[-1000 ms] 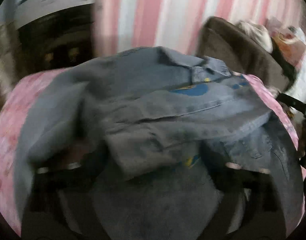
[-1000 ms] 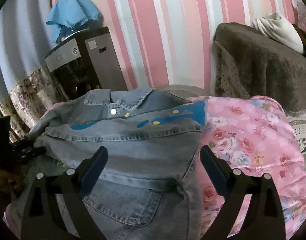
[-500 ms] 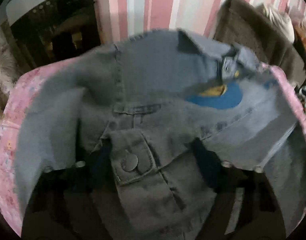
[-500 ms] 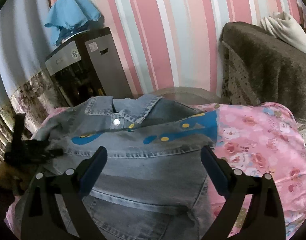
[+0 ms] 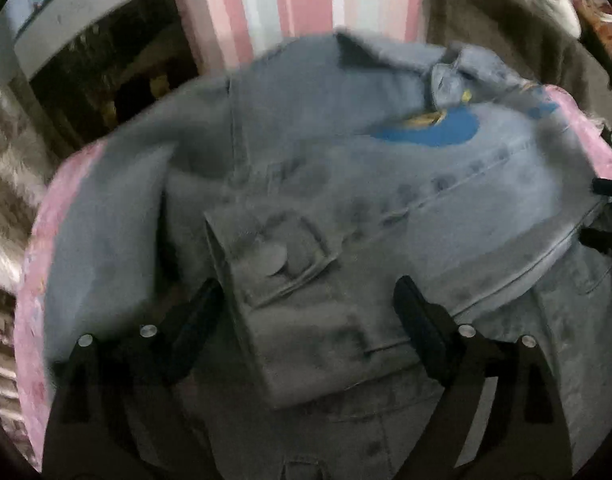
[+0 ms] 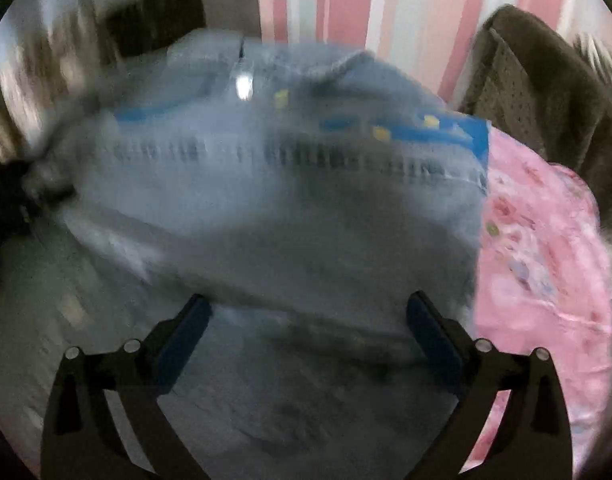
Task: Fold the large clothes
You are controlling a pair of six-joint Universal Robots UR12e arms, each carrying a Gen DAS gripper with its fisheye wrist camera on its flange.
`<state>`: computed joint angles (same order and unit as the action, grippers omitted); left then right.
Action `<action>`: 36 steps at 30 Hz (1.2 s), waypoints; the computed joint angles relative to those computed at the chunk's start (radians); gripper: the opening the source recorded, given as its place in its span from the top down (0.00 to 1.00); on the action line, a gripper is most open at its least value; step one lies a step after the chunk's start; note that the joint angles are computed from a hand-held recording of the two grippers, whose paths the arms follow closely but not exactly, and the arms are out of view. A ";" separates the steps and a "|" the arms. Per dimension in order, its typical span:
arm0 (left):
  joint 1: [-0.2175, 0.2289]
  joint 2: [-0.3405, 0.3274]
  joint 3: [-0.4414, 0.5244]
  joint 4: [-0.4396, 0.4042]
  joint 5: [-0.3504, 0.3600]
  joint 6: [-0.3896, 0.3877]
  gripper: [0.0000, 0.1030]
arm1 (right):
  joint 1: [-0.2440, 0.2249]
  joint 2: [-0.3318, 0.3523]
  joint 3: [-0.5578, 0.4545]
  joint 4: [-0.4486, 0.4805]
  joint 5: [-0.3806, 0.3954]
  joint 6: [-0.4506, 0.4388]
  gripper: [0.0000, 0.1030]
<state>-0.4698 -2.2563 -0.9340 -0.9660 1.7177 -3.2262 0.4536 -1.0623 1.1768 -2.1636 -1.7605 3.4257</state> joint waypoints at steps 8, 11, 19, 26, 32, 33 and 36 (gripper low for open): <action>0.005 0.166 -0.295 0.435 -0.066 -0.123 0.10 | 0.060 -0.163 0.240 -0.454 -0.168 0.100 0.03; 0.001 0.227 -0.393 0.531 -0.044 -0.186 0.04 | 0.081 -0.205 0.299 -0.520 -0.212 0.156 0.02; 0.018 0.408 -0.658 0.603 0.040 -0.180 0.03 | 0.134 -0.291 0.448 -0.585 -0.245 0.228 0.02; 0.057 0.484 -0.777 0.589 0.039 -0.212 0.03 | 0.174 -0.317 0.521 -0.657 -0.302 0.265 0.02; 0.088 0.456 -0.748 0.525 -0.047 -0.248 0.03 | 0.187 -0.327 0.525 -0.657 -0.304 0.246 0.02; 0.087 0.446 -0.739 0.525 -0.056 -0.236 0.04 | 0.185 -0.328 0.525 -0.659 -0.301 0.244 0.02; 0.081 0.403 -0.678 0.425 -0.048 -0.184 0.48 | 0.175 -0.327 0.519 -0.632 -0.287 0.253 0.02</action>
<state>-0.3891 -1.8535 -1.6119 -0.5408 1.6692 -3.4105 0.6290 -1.3894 1.6958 -2.7958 -2.0480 3.6784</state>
